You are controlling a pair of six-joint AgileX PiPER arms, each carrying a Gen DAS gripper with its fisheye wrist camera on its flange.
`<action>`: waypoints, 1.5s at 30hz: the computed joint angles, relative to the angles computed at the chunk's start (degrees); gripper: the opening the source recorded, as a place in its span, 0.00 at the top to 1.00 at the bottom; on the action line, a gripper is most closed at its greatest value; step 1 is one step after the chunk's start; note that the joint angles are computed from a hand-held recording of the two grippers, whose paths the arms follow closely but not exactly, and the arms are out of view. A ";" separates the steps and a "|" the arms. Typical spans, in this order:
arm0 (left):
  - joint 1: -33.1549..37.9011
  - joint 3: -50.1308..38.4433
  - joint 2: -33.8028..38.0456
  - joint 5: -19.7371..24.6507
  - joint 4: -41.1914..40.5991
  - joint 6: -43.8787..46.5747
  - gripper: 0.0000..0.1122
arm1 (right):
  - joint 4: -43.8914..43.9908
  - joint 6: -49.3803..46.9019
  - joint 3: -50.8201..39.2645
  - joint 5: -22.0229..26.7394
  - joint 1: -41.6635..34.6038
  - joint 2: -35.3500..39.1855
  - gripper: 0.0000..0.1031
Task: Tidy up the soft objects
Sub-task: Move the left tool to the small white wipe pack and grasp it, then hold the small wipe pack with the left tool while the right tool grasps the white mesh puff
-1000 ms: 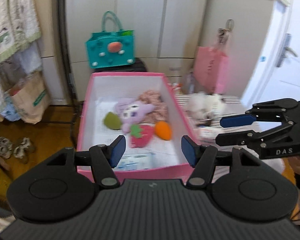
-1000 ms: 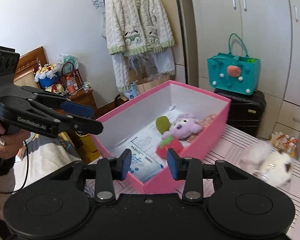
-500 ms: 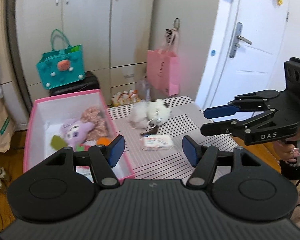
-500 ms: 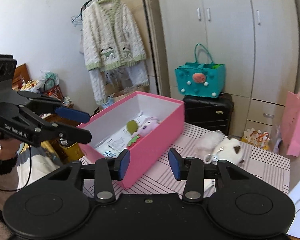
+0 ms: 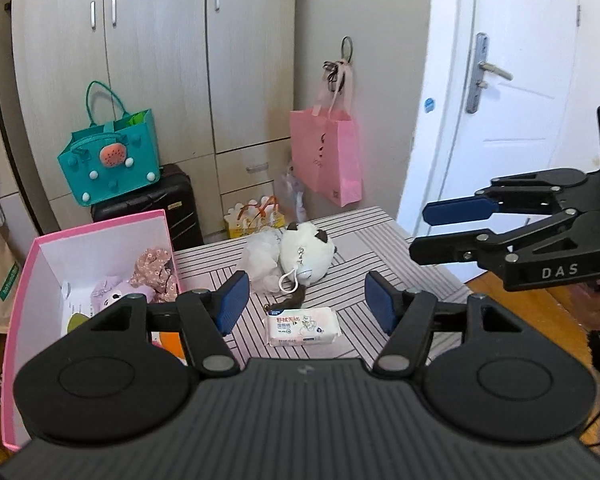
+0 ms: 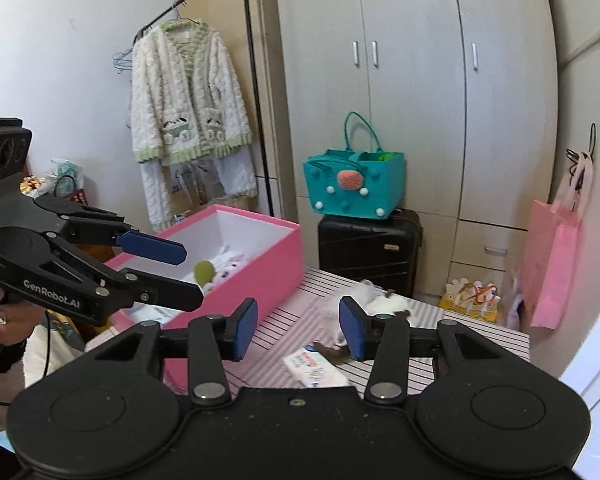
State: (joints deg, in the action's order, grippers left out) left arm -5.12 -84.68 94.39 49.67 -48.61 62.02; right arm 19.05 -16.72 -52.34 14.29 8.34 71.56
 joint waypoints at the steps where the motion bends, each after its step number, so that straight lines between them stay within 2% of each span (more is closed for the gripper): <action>1: -0.75 0.44 0.23 -1.33 0.44 -0.42 0.44 | 3.91 -3.91 -0.09 0.19 -1.13 0.58 0.50; 5: -3.97 2.49 1.82 -6.50 1.96 -2.48 0.44 | 23.73 -23.51 -0.42 3.04 -7.03 3.60 0.50; 7: -5.19 2.91 3.18 -8.08 2.40 -3.80 0.44 | 30.44 -30.15 -1.00 4.96 -9.58 5.80 0.50; 12: -7.78 2.51 7.48 -11.23 4.86 -8.91 0.41 | 35.74 -35.63 -3.01 7.14 -12.67 10.57 0.50; 17: -10.26 3.30 11.47 -16.67 5.06 -11.42 0.39 | 31.99 -34.25 -12.38 12.87 -14.13 17.78 0.49; 21: -12.79 4.93 13.39 -23.67 5.30 -13.81 0.38 | 24.11 -27.91 -23.53 17.17 -12.36 26.58 0.48; 23: -14.49 6.62 13.85 -29.54 5.50 -14.62 0.36 | 19.72 -24.05 -29.03 18.41 -11.04 31.08 0.48; 24: -15.05 6.64 14.33 -30.98 6.11 -14.74 0.34 | 17.67 -22.28 -31.71 19.15 -10.51 33.15 0.48; 28: -14.94 6.24 16.29 -31.90 3.34 -8.42 0.30 | 11.05 -18.45 -41.59 22.14 -9.16 40.77 0.42; 30: -14.98 5.18 17.52 -31.75 4.29 -9.32 0.29 | 9.07 -19.17 -46.67 24.92 -9.01 44.47 0.40; 33: -14.18 2.74 19.54 -27.44 3.73 -9.44 0.26 | 6.78 -18.39 -52.64 27.92 -8.73 48.71 0.38; 35: -14.00 2.29 20.42 -26.09 3.32 -7.34 0.24 | 5.82 -17.63 -56.82 29.84 -8.67 51.41 0.35; 40: -14.76 3.35 21.02 -29.36 -0.57 -2.48 0.17 | 3.31 -14.94 -69.41 36.35 -8.45 59.29 0.25; 43: -15.14 2.54 21.59 -29.51 1.31 -5.01 0.15 | 2.00 -12.18 -78.96 42.48 -8.30 65.01 0.24; 45: -15.23 3.05 21.52 -29.99 -0.07 -3.74 0.15 | 1.39 -11.32 -82.37 44.23 -8.21 67.18 0.24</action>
State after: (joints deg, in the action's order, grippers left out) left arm -20.34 -81.63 115.92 19.68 -48.68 58.28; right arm 20.44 -28.04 -134.70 58.52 0.13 138.74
